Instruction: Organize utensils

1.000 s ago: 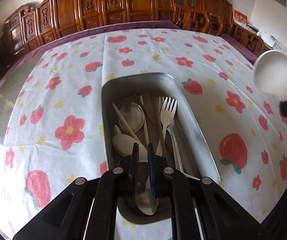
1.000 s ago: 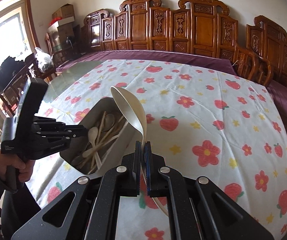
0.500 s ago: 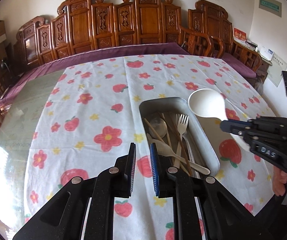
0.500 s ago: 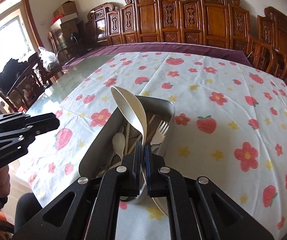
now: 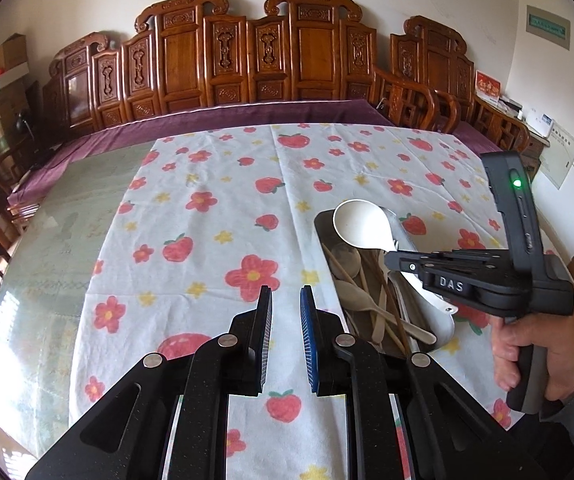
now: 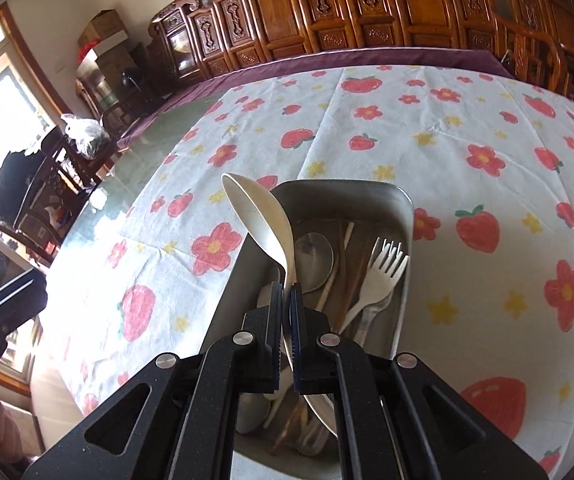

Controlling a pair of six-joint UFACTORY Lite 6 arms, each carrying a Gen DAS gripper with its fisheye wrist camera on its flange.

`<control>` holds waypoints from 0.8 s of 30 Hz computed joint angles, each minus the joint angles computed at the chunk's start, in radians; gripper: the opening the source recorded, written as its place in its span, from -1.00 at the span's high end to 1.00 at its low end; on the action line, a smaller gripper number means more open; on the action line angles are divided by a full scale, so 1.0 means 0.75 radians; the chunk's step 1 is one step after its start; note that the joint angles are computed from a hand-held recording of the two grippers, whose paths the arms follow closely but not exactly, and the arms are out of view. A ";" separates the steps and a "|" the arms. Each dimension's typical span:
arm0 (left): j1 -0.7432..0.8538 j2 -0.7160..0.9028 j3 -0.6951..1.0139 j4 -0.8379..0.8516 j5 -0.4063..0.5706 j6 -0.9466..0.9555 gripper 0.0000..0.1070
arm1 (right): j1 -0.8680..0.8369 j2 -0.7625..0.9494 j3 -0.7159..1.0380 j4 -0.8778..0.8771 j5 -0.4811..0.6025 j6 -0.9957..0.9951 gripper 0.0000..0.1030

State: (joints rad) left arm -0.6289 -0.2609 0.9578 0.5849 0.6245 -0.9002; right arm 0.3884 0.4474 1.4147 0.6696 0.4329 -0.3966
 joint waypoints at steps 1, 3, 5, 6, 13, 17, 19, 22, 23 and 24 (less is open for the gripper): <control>0.008 -0.006 -0.006 -0.005 -0.001 0.006 0.75 | 0.003 0.032 0.032 -0.020 0.000 0.045 0.90; 0.025 -0.013 -0.018 -0.016 -0.008 0.022 0.75 | -0.003 0.085 0.079 0.006 0.014 0.077 0.90; 0.042 -0.015 -0.026 -0.026 -0.018 0.036 0.75 | -0.019 0.128 0.111 0.051 0.028 0.089 0.90; 0.047 -0.018 -0.031 -0.031 -0.020 0.041 0.75 | -0.027 0.153 0.126 0.081 0.035 0.090 0.90; 0.061 -0.021 -0.046 -0.036 -0.037 0.042 0.75 | -0.003 0.179 0.116 -0.016 -0.034 0.129 0.83; 0.061 -0.024 -0.046 -0.037 -0.035 0.042 0.75 | 0.009 0.121 0.066 -0.021 -0.050 0.054 0.83; 0.062 -0.023 -0.045 -0.041 -0.036 0.047 0.75 | 0.012 0.073 0.025 -0.009 -0.059 -0.008 0.83; 0.033 -0.012 -0.034 -0.008 -0.025 0.004 0.75 | 0.011 -0.028 -0.059 -0.022 -0.083 -0.070 0.83; 0.007 -0.001 -0.020 0.012 -0.009 -0.029 0.75 | 0.006 -0.067 -0.094 -0.014 -0.092 -0.098 0.83; -0.018 0.011 -0.006 0.032 0.004 -0.060 0.75 | -0.001 -0.125 -0.145 -0.004 -0.104 -0.135 0.83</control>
